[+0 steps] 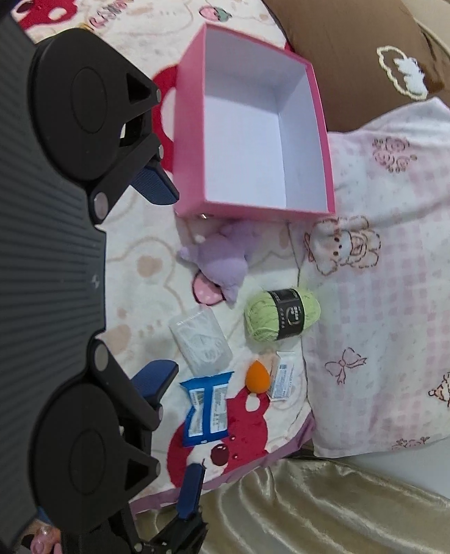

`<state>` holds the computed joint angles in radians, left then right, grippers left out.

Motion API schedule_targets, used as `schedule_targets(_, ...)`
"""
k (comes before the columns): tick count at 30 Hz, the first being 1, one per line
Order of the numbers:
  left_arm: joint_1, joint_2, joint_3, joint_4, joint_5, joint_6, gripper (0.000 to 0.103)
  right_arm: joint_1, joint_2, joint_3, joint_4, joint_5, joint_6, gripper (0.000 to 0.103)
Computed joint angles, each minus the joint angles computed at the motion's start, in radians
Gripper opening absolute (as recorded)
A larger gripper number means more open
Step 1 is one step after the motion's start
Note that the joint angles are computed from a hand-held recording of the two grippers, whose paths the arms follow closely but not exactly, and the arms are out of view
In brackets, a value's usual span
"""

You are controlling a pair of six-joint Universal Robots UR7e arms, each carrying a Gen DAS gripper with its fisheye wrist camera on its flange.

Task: Organize objects
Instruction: 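Move the left gripper to the clear plastic case and close on it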

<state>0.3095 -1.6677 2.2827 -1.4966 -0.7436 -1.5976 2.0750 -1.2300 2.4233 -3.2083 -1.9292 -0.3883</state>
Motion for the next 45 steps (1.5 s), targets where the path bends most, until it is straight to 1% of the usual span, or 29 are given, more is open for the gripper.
schedule_targets(2,0.028,0.012,0.029,-0.083,0.041,0.047,0.094,-0.029,0.034,-0.009,-0.027,0.028,-0.066,0.091)
schedule_targets(4,0.053,0.028,0.055,-0.159,0.074,0.099,0.091,-0.062,0.068,-0.018,-0.046,0.066,-0.104,0.091)
schedule_targets(6,0.081,0.048,0.068,-0.220,0.089,0.147,0.089,-0.087,0.096,-0.029,-0.049,0.087,-0.123,0.090)
schedule_targets(8,0.112,0.058,0.091,-0.319,0.089,0.214,0.089,-0.102,0.132,-0.041,-0.065,0.082,-0.149,0.090)
schedule_targets(11,0.151,0.069,0.126,-0.453,0.083,0.293,0.088,-0.114,0.177,-0.046,-0.105,0.087,-0.215,0.090)
schedule_targets(13,0.171,0.086,0.147,-0.525,0.095,0.335,0.086,-0.117,0.202,-0.054,-0.106,0.082,-0.241,0.090)
schedule_targets(16,0.196,0.116,0.180,-0.650,0.121,0.405,0.082,-0.121,0.258,-0.064,-0.155,0.052,-0.291,0.090)
schedule_targets(18,0.220,0.136,0.206,-0.772,0.119,0.460,0.081,-0.127,0.292,-0.073,-0.192,0.036,-0.302,0.090)
schedule_targets(22,0.244,0.202,0.238,-0.939,0.142,0.550,0.078,-0.149,0.340,-0.087,-0.245,0.012,-0.299,0.090)
schedule_targets(25,0.270,0.251,0.252,-1.071,0.146,0.620,0.076,-0.175,0.366,-0.081,-0.289,0.029,-0.309,0.090)
schedule_targets(26,0.278,0.265,0.248,-1.079,0.147,0.621,0.076,-0.181,0.380,-0.079,-0.309,0.030,-0.321,0.090)
schedule_targets(27,0.293,0.284,0.230,-1.045,0.153,0.601,0.076,-0.182,0.393,-0.078,-0.324,0.025,-0.340,0.090)
schedule_targets(28,0.304,0.293,0.214,-1.003,0.153,0.574,0.074,-0.180,0.407,-0.078,-0.341,0.023,-0.367,0.092)
schedule_targets(29,0.316,0.300,0.206,-1.004,0.145,0.571,0.074,-0.181,0.425,-0.074,-0.382,0.028,-0.391,0.093)
schedule_targets(31,0.341,0.313,0.205,-1.066,0.111,0.612,0.074,-0.193,0.434,-0.071,-0.398,0.049,-0.365,0.094)
schedule_targets(33,0.365,0.327,0.191,-1.072,0.088,0.625,0.073,-0.212,0.446,-0.066,-0.435,0.077,-0.370,0.094)
schedule_targets(35,0.386,0.339,0.186,-1.097,0.067,0.632,0.070,-0.238,0.445,-0.066,-0.431,0.109,-0.380,0.094)
schedule_targets(36,0.398,0.345,0.186,-1.118,0.053,0.641,0.066,-0.249,0.443,-0.068,-0.416,0.124,-0.381,0.094)
schedule_targets(37,0.406,0.352,0.190,-1.149,0.046,0.647,0.065,-0.259,0.444,-0.068,-0.418,0.141,-0.384,0.094)
schedule_targets(38,0.412,0.358,0.199,-1.194,0.043,0.655,0.064,-0.267,0.448,-0.064,-0.431,0.157,-0.392,0.094)
schedule_targets(41,0.415,0.363,0.207,-1.245,0.029,0.679,0.057,-0.285,0.445,-0.052,-0.444,0.190,-0.419,0.094)
schedule_targets(43,0.413,0.372,0.208,-1.265,0.030,0.697,0.053,-0.290,0.436,-0.053,-0.426,0.199,-0.419,0.094)
schedule_targets(45,0.418,0.383,0.209,-1.300,0.019,0.722,0.052,-0.290,0.434,-0.064,-0.402,0.197,-0.422,0.094)
